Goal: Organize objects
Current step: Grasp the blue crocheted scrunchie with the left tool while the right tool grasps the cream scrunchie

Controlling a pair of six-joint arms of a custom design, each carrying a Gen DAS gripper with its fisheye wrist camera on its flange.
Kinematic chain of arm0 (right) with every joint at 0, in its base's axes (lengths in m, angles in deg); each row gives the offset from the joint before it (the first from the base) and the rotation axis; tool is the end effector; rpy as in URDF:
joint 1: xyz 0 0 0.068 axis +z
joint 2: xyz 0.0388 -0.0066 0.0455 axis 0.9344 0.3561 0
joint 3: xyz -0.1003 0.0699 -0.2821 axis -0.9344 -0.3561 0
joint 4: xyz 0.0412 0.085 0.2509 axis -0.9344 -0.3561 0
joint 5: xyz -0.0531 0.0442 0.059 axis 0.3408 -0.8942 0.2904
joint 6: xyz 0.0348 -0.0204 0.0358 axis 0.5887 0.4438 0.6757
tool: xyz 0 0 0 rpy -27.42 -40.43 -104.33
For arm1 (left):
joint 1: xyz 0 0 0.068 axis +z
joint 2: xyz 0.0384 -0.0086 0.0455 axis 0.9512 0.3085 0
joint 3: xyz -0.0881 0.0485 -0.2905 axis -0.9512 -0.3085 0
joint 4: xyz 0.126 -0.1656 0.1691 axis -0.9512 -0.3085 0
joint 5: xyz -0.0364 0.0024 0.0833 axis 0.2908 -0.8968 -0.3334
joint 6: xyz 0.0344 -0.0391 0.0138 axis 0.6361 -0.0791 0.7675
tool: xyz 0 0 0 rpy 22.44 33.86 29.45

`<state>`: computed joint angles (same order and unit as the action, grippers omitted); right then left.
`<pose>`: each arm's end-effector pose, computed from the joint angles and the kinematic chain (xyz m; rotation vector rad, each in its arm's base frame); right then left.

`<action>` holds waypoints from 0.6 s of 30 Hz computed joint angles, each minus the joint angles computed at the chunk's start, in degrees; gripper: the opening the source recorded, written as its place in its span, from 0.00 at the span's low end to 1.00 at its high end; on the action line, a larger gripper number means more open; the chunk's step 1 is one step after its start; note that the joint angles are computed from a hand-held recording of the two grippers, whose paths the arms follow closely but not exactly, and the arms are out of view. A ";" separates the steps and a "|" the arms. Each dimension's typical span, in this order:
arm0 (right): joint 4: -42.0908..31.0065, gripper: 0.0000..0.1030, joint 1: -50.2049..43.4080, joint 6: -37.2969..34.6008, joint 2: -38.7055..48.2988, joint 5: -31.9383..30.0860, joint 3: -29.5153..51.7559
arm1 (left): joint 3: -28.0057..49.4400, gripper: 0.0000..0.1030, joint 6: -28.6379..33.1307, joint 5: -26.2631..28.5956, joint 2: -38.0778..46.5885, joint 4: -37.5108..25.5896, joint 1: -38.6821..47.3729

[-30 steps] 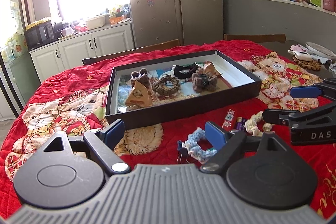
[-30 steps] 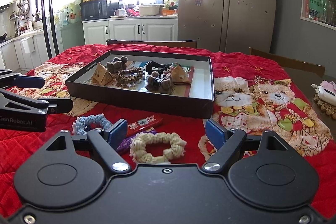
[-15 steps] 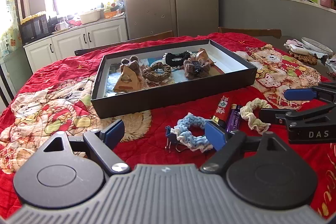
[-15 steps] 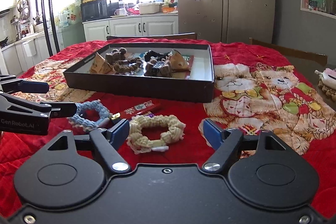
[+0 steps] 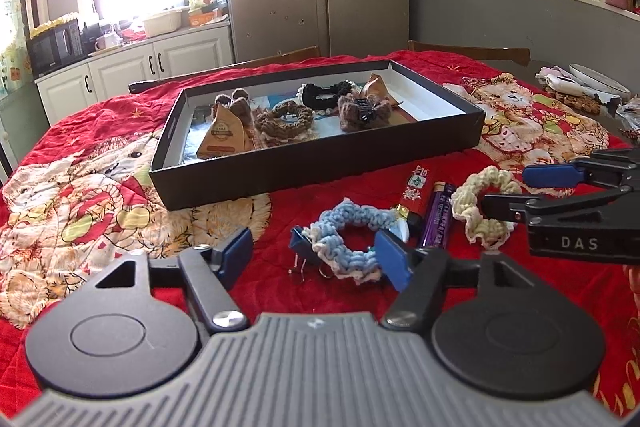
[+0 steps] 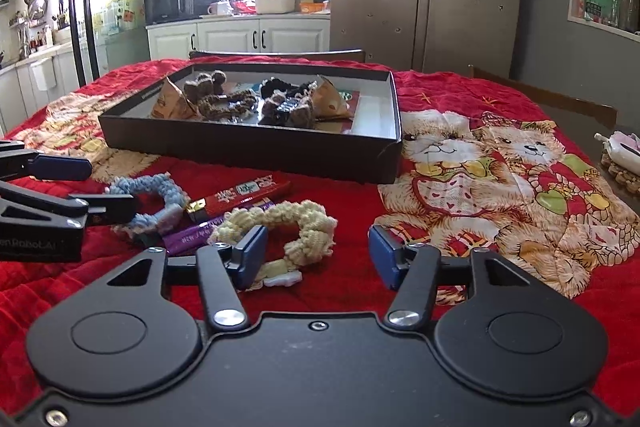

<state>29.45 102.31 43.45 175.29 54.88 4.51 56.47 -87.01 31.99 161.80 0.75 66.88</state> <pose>0.2474 0.1545 0.1040 -0.4317 2.1254 0.1980 0.2002 -0.0159 0.1170 0.0862 2.1623 0.0273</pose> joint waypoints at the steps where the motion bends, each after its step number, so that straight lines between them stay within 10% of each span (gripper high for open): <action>1: -0.44 0.53 -0.04 -0.06 0.19 -0.10 0.28 | 0.06 0.69 -0.08 0.43 0.15 -0.08 0.33; 18: -2.11 0.46 -0.92 0.01 1.01 -3.04 1.23 | 0.84 0.54 -1.81 7.11 0.82 -2.60 4.71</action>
<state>27.34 101.38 43.46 176.30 51.84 5.74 57.31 -88.82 39.11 162.61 -1.84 71.60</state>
